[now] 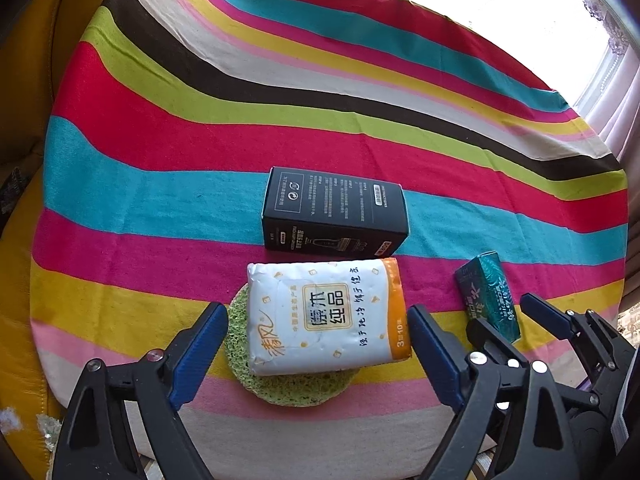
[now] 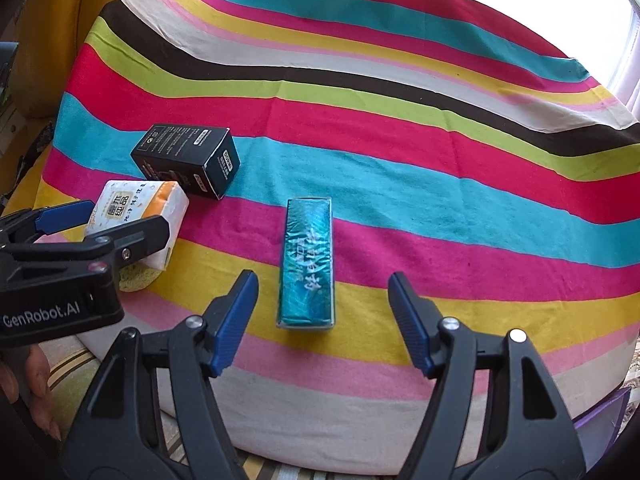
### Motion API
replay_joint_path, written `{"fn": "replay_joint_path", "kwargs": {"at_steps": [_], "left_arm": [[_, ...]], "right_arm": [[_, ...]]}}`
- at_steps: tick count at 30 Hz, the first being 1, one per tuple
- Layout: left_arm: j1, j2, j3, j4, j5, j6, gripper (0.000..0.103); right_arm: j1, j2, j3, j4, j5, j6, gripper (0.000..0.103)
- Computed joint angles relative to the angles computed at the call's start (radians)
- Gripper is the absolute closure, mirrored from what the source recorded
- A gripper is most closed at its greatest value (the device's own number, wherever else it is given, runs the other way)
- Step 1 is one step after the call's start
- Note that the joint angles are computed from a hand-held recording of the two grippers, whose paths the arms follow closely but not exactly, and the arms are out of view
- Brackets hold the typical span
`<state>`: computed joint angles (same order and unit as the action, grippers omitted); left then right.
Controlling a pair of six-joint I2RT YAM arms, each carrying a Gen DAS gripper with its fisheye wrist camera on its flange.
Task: Organize objects
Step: 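Grasp the white tissue pack with the left gripper while the right grasps the teal box, then carry both held items over the purple box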
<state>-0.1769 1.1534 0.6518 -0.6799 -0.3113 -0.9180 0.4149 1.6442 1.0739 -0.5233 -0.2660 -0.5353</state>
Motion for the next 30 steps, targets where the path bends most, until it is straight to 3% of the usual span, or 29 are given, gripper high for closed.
{"fn": "replay_joint_path", "kwargs": {"at_steps": [3, 5, 6, 17, 30], "left_arm": [[-0.005, 0.024, 0.002, 0.018, -0.011, 0.008, 0.025], [-0.018, 0.018, 0.000, 0.015, -0.020, 0.006, 0.025], [-0.019, 0.013, -0.003, 0.018, -0.023, 0.007, 0.026], [-0.047, -0.097, -0.037, -0.009, -0.087, -0.017, 0.027], [-0.309, -0.082, 0.030, -0.084, -0.187, -0.171, 0.027]], "right_arm": [[0.008, 0.019, 0.009, -0.005, 0.003, -0.001, 0.053], [0.007, 0.021, 0.010, -0.006, -0.003, -0.003, 0.068], [0.007, 0.020, 0.007, -0.004, -0.003, -0.003, 0.070], [-0.014, -0.015, -0.014, 0.007, -0.025, 0.012, 0.071], [-0.132, -0.135, -0.066, -0.041, -0.031, -0.040, 0.071]]}}
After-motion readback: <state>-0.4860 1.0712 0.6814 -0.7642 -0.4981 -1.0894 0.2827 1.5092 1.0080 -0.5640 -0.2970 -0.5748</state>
